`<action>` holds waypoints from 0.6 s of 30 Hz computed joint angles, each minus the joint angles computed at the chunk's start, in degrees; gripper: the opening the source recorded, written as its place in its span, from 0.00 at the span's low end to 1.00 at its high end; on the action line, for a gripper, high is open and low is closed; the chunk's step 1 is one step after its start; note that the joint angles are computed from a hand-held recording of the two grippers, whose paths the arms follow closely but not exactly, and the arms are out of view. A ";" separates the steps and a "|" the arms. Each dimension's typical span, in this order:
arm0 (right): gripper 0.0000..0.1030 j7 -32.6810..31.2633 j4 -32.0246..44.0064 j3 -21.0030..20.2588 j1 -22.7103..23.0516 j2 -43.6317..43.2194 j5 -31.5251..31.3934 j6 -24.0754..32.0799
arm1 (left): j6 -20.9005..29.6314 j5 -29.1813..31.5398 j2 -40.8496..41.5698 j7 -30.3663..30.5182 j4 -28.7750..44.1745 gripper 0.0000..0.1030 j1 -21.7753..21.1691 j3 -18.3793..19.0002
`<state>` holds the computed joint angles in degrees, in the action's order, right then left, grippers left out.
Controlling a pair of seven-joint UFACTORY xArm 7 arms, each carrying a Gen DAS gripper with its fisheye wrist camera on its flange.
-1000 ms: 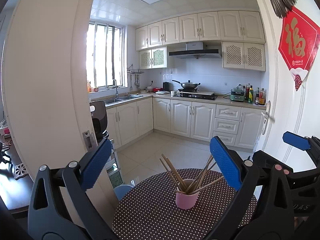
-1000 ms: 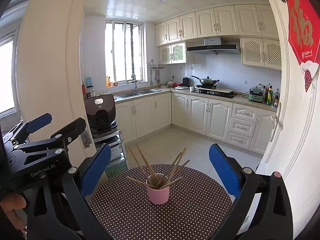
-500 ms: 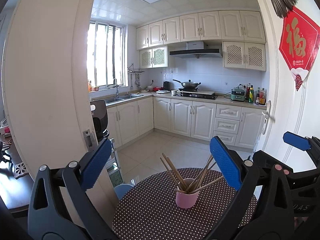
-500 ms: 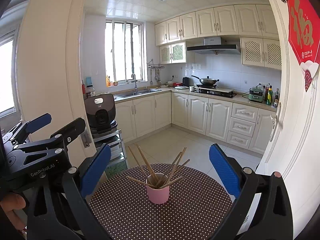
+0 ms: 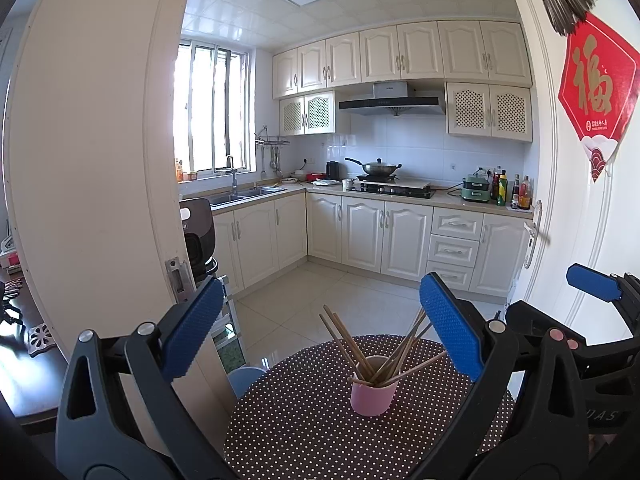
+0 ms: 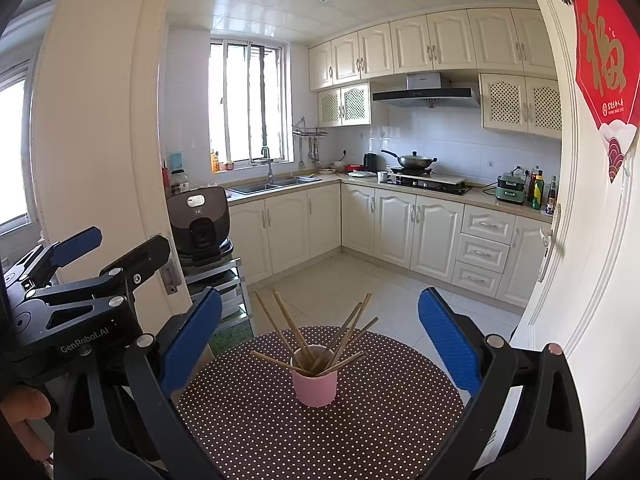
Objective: Organize utensils
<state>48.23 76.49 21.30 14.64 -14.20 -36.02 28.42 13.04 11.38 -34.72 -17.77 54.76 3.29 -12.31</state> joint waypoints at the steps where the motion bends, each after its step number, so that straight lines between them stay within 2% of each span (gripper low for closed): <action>1: 0.92 -0.01 0.01 -0.02 0.02 -0.02 0.03 0.04 | -0.03 0.02 0.17 0.03 0.13 0.94 -0.03 0.00; 18: 0.92 -0.83 0.90 -0.61 0.22 0.68 0.30 1.83 | 0.05 -0.29 1.00 1.87 0.13 0.94 -1.84 0.95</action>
